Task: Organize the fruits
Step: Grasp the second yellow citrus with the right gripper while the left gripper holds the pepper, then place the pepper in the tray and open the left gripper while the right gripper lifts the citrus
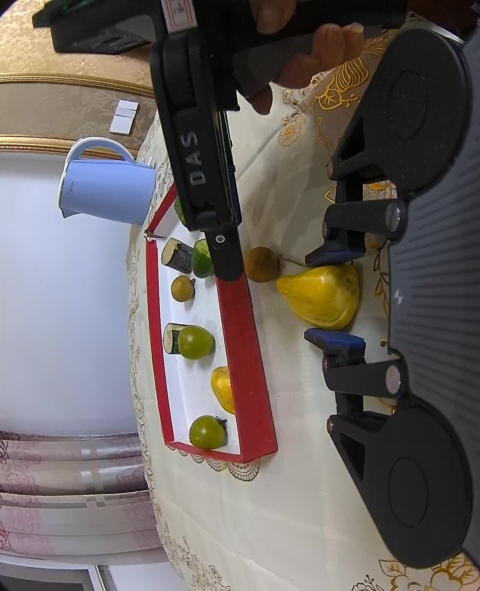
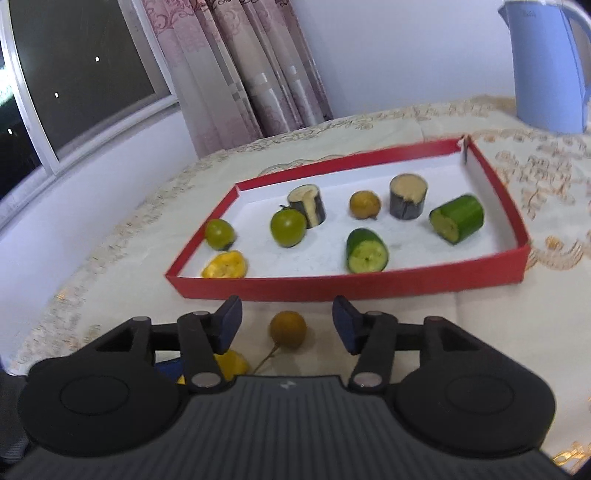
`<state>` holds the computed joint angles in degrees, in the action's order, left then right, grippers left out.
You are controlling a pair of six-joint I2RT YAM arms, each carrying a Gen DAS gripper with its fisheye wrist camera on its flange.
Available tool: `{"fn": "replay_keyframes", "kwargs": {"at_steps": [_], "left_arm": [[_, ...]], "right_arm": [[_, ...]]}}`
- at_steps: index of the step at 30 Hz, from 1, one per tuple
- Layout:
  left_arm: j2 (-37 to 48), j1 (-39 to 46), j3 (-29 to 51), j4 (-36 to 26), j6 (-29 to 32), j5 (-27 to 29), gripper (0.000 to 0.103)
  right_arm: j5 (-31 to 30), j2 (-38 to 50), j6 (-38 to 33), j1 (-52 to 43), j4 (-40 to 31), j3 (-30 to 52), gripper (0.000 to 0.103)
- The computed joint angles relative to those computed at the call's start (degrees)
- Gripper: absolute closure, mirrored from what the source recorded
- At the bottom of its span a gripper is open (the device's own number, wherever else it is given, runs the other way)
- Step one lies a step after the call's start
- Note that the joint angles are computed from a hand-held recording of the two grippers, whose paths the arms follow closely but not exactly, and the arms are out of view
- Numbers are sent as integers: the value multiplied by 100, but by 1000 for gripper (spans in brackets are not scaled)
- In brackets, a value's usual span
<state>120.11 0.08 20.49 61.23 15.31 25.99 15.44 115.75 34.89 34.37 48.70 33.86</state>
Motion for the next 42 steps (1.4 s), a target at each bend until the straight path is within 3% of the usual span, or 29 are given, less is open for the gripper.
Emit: {"fn": "replay_keyframes", "kwargs": {"at_steps": [7, 9, 10, 12, 13, 18, 24, 30, 36, 42], "left_arm": [[48, -25, -12, 90, -17, -36, 67], [36, -26, -14, 81, -24, -41, 67], [34, -28, -26, 98, -14, -44, 67], [55, -26, -39, 146, -1, -47, 67], [54, -32, -49, 160, 0, -57, 67], [56, -46, -63, 184, -9, -78, 67], [22, -88, -72, 163, -60, -158, 67], [-79, -245, -76, 77, -137, -431, 68], [-230, -399, -131, 35, -178, -702, 68], [-571, -514, -141, -166, -242, -897, 68]], "right_arm": [[33, 287, 17, -1, -657, 491, 49], [310, 389, -139, 149, -752, 631, 48], [445, 415, -206, 217, -859, 703, 54], [677, 477, -325, 332, -984, 806, 76], [636, 480, -372, 340, -956, 796, 79], [732, 451, -382, 385, -798, 679, 79], [1622, 259, -379, 446, -448, 292, 79], [1296, 259, -178, 74, 349, -249, 79], [618, 702, -66, -255, 1878, -708, 79], [123, 1084, 217, -515, 2858, -930, 79]]}}
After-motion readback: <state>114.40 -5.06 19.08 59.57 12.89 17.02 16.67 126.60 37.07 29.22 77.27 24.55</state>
